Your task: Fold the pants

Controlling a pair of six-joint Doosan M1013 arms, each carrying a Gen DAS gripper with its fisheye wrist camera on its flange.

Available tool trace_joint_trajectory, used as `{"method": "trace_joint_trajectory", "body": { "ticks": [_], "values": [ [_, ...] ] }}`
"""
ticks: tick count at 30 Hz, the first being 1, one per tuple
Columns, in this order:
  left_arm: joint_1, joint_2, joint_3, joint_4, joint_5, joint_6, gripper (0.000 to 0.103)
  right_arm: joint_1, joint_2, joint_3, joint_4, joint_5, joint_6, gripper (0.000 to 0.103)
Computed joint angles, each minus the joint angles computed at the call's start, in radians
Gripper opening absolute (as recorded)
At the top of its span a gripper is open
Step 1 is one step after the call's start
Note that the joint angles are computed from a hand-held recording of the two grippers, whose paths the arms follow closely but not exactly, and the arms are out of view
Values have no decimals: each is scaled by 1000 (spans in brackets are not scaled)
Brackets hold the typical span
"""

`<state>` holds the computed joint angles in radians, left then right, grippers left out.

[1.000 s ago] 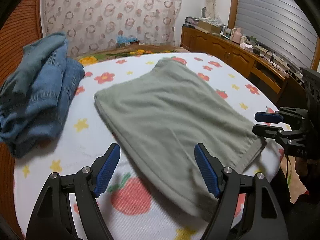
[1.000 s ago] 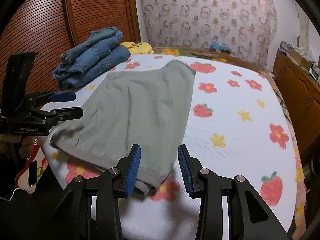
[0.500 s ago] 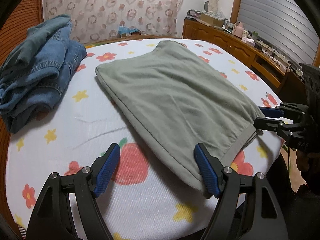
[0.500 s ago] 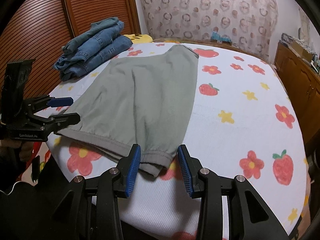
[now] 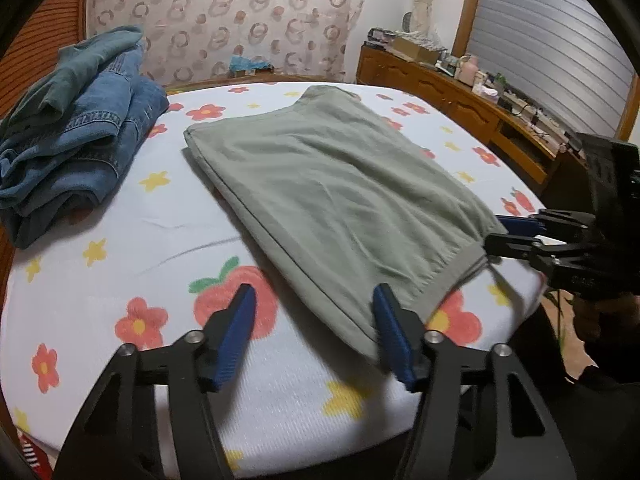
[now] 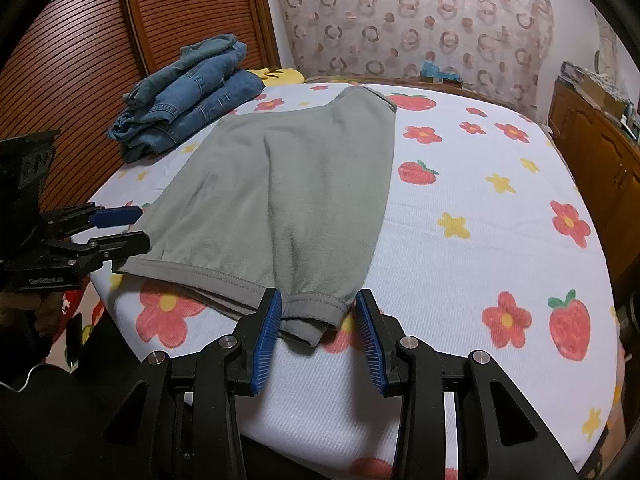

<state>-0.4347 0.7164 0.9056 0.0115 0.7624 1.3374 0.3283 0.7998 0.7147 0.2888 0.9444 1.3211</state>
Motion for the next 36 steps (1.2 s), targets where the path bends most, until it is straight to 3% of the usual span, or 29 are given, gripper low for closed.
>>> {"method": "trace_joint_trajectory", "body": {
  "ticks": [8, 23, 26, 36],
  "values": [
    [-1, -13, 25, -51, -25, 36, 41, -4, -4, 12, 35, -2, -43, 40],
    [1, -11, 26, -95, -18, 58, 39, 0, -5, 14, 23, -11, -31, 40],
    [5, -14, 31, -133, -22, 81, 34, -2, -6, 15, 35, -10, -41, 34],
    [3, -13, 29, -156, -12, 115, 34, -3, -2, 7, 38, -6, -47, 24]
  ]
}}
